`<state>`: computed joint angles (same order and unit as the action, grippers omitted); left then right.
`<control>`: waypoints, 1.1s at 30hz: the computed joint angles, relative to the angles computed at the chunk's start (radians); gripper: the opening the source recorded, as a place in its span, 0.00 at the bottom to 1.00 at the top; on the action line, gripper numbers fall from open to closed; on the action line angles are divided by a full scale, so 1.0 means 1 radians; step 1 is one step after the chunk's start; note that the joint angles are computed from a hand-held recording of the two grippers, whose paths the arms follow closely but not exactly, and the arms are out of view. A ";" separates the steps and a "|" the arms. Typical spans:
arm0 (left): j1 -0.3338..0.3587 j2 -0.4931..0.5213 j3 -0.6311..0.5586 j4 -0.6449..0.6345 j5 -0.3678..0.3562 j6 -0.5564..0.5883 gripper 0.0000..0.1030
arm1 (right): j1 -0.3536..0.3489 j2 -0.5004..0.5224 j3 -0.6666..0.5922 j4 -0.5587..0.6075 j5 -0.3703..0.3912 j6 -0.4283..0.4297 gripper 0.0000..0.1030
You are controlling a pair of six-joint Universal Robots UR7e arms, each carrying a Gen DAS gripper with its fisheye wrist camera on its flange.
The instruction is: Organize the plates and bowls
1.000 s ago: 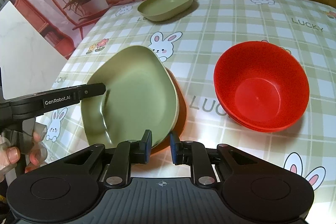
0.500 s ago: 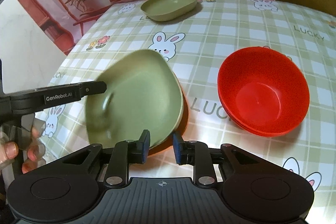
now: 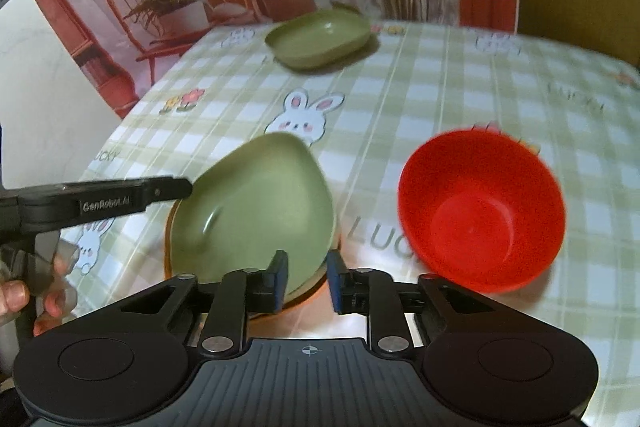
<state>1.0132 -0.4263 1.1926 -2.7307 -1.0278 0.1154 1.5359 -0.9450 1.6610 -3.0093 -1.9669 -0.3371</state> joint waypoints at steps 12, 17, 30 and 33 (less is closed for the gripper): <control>0.007 -0.001 -0.009 0.011 -0.016 0.010 0.17 | -0.012 0.006 -0.012 -0.011 0.011 0.005 0.08; 0.008 -0.003 -0.003 0.008 -0.018 0.010 0.17 | -0.019 0.009 -0.012 0.001 0.016 0.017 0.06; 0.010 -0.004 -0.006 0.008 -0.025 0.013 0.17 | -0.024 0.008 -0.014 0.021 0.023 0.036 0.06; 0.010 -0.010 -0.002 -0.004 -0.025 0.020 0.17 | -0.025 -0.001 -0.010 0.018 0.040 0.046 0.10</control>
<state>1.0231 -0.4358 1.1907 -2.7352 -1.0533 0.1356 1.5113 -0.9455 1.6511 -2.9912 -1.9268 -0.2912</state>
